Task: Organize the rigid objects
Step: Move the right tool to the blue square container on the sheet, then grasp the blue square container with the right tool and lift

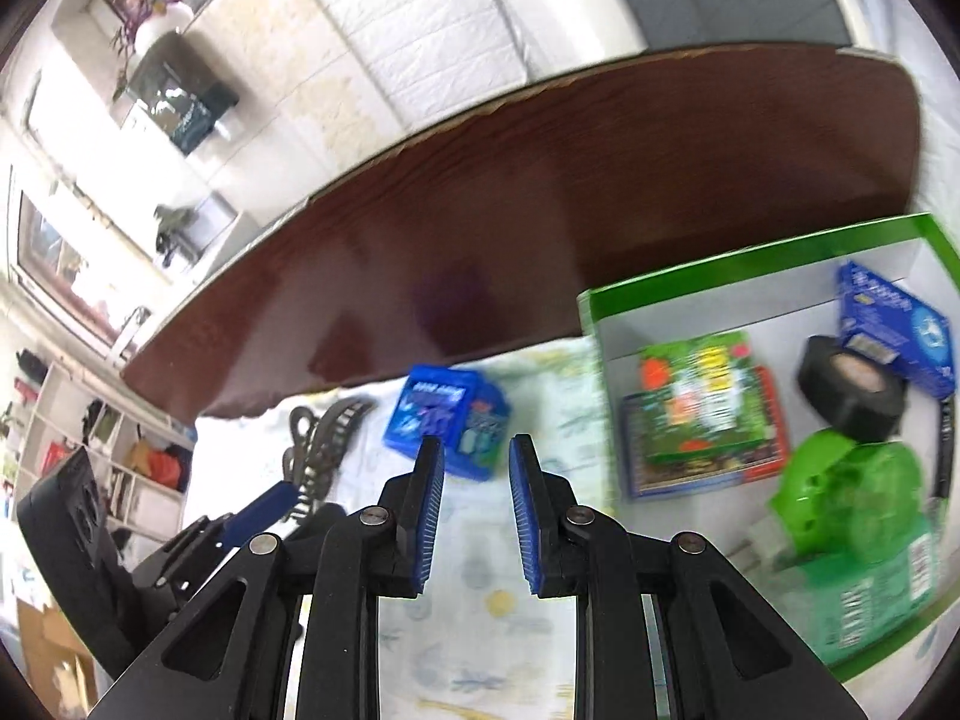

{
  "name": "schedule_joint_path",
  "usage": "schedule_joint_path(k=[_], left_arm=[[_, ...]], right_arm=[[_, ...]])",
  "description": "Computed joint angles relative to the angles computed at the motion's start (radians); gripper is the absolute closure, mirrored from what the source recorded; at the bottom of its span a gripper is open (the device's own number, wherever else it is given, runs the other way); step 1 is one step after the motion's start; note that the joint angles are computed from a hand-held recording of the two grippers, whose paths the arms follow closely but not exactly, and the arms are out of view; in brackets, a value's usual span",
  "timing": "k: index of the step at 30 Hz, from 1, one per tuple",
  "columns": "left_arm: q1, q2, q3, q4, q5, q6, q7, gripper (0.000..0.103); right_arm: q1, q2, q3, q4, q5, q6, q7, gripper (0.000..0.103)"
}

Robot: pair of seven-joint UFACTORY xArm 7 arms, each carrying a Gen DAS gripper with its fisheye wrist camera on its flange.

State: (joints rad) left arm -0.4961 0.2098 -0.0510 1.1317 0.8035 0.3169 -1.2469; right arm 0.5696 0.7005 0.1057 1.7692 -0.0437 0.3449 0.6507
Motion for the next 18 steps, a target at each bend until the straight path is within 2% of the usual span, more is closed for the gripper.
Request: schedule_joint_path(k=[5,11,18], left_arm=[[0.012,0.052,-0.002,0.018,-0.063,-0.045,0.078,0.052],[0.015,0.140,0.003,0.076,-0.213,-0.113,0.211,0.052],[0.025,0.206,0.001,0.119,-0.382,-0.176,0.345,0.051]], right_arm=[[0.016,0.071,-0.001,0.105,0.006,0.064,0.012,0.062],[0.028,0.186,-0.007,0.288,0.012,0.168,0.022,0.060],[0.025,0.360,0.002,0.567,0.052,0.302,0.004,0.060]])
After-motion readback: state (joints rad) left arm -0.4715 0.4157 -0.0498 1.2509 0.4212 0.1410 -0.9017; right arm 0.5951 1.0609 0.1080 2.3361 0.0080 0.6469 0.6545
